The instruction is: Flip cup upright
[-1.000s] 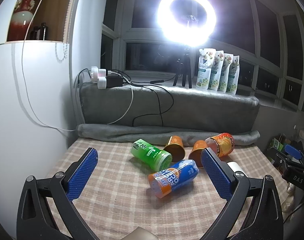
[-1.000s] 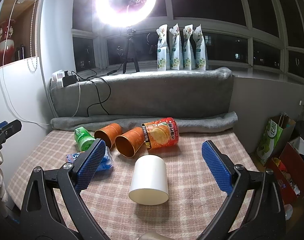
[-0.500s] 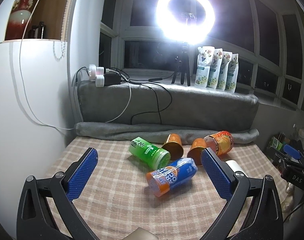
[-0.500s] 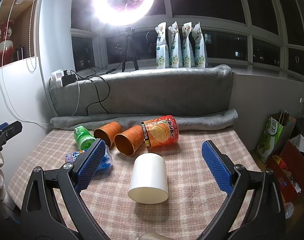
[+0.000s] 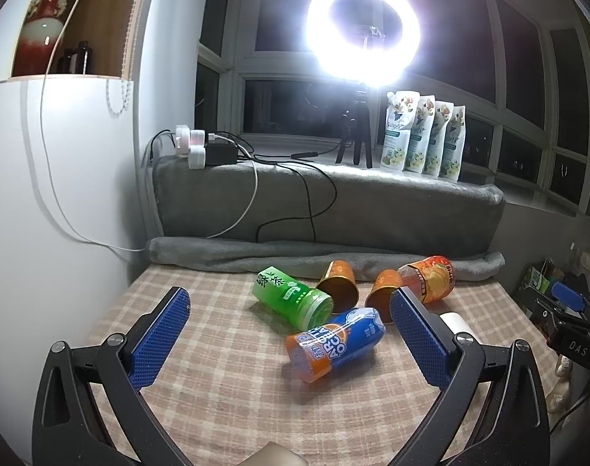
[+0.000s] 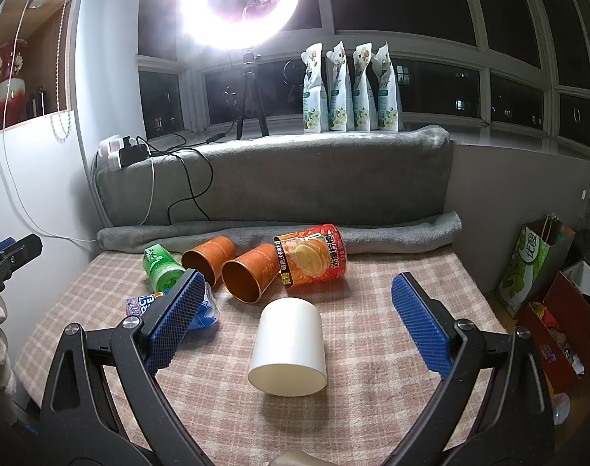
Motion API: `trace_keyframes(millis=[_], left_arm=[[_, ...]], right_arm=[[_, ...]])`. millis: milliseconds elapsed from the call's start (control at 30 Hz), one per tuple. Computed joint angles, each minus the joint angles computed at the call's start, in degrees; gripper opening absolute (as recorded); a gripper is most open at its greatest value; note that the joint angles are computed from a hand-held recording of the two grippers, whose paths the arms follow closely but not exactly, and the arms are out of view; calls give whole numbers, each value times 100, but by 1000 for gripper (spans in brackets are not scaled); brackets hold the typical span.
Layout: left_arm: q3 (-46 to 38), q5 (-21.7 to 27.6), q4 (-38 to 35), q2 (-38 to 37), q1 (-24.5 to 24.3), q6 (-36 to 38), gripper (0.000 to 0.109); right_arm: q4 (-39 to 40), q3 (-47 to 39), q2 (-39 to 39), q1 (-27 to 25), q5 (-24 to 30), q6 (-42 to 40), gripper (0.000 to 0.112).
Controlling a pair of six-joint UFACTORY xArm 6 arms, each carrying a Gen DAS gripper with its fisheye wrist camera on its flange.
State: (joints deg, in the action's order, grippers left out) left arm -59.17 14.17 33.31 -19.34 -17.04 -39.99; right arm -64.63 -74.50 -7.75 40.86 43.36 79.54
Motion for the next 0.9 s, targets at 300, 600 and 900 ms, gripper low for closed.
trace_keyframes(millis=[300, 600, 900], left_arm=[[-3, 3, -37, 3, 0, 25, 102], [2, -3, -46, 1, 4, 33, 102], [17, -23, -154, 14, 10, 121, 102]], right_arm=[[22, 39, -19, -18, -28, 2, 99], [48, 35, -12, -19, -29, -13, 99], [59, 19, 23, -2, -38, -43, 99]])
